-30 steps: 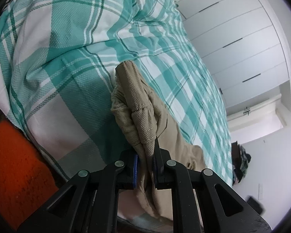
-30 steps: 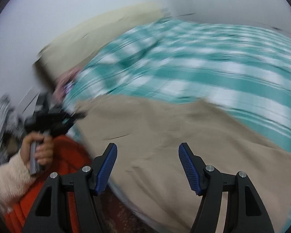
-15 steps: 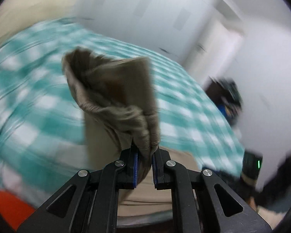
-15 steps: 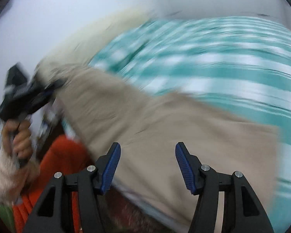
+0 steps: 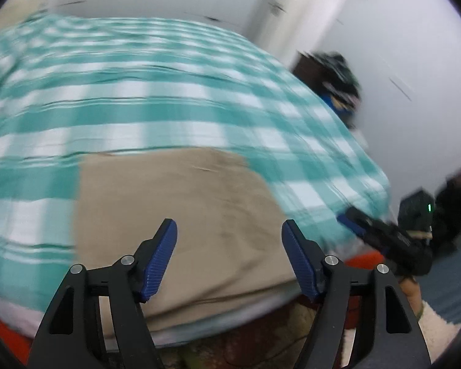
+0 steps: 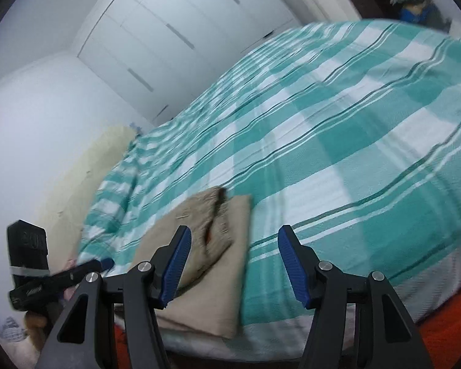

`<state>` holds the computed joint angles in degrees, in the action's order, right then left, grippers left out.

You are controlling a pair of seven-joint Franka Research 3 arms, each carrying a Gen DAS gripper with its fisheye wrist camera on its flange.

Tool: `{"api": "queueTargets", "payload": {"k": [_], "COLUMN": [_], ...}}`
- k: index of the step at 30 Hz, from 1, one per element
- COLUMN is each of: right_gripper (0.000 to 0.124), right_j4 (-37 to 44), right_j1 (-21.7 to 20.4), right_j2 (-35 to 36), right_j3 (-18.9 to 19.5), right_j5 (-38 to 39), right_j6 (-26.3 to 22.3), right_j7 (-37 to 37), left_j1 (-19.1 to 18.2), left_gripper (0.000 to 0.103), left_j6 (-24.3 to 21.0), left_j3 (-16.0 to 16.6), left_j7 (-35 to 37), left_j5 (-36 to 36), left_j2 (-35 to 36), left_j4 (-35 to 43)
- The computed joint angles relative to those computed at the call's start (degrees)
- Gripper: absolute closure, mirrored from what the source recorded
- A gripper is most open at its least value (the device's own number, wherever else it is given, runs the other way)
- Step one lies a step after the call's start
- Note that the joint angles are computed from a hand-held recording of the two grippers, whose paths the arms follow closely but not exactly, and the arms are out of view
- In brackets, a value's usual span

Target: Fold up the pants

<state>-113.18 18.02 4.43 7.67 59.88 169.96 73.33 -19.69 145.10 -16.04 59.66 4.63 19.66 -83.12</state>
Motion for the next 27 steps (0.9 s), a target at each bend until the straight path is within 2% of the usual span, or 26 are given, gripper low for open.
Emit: {"api": "queueTargets", "payload": {"k": [2, 4, 6, 8, 12, 16, 18, 19, 20, 21, 27], "right_gripper": [0.065, 0.065, 0.065, 0.065, 0.066, 0.070, 0.086, 0.090, 0.098, 0.099, 0.102], "right_j4": [3.7, 6.9, 11.0, 16.4, 21.7, 22.7, 23.1, 23.4, 23.9, 24.6, 24.8], "right_j1": [-1.5, -2.5, -1.8, 0.2, 2.1, 2.6, 3.5, 3.8, 3.8, 3.8, 4.5], "right_j2": [1.9, 4.2, 7.9, 12.1, 16.3, 16.8, 17.0, 17.1, 17.5, 18.1, 17.6], "right_j3": [1.1, 1.2, 1.0, -0.1, -0.5, -0.3, -1.0, -1.4, -1.5, -1.6, -1.9], "right_j5": [11.0, 16.5, 12.3, -1.8, -14.9, -21.9, -26.3, -28.4, -29.8, -31.2, -37.7], "right_j6": [-8.0, -17.1, -21.9, -25.1, -26.6, -26.1, -26.2, -26.5, -26.6, -26.8, -25.9], "right_j7": [-8.9, -11.9, -7.2, 3.5, 15.1, 21.3, 25.1, 26.8, 27.8, 28.7, 30.0], "left_j1": [1.4, 1.3, 2.5, 3.3, 4.2, 4.5, 5.0, 5.1, 5.3, 5.4, 5.3], "left_gripper": [0.031, 0.031, 0.031, 0.031, 0.031, 0.030, 0.031, 0.030, 0.030, 0.031, 0.030], "left_j6": [1.6, 1.9, 3.5, 4.7, 6.2, 7.4, 7.7, 7.7, 7.9, 8.2, 9.1], "left_j3": [1.8, 3.8, 3.9, 3.6, 3.1, 3.0, 2.9, 2.8, 2.7, 2.7, 3.0], "left_j7": [-3.2, -8.6, -11.8, -14.2, -15.4, -16.0, -14.7, -14.4, -14.0, -13.8, -15.4], "left_j5": [0.3, 4.5, 4.8, 4.6, 5.1, 6.9, 5.9, 5.4, 4.8, 4.4, 5.9], "left_j2": [-3.9, -7.3, -10.5, -12.0, -13.4, -13.4, -14.0, -14.0, -13.9, -13.9, -14.3], "left_j4": [-5.8, -11.2, -16.9, -20.5, -23.6, -24.4, -25.4, -25.6, -25.6, -25.7, -26.3]}}
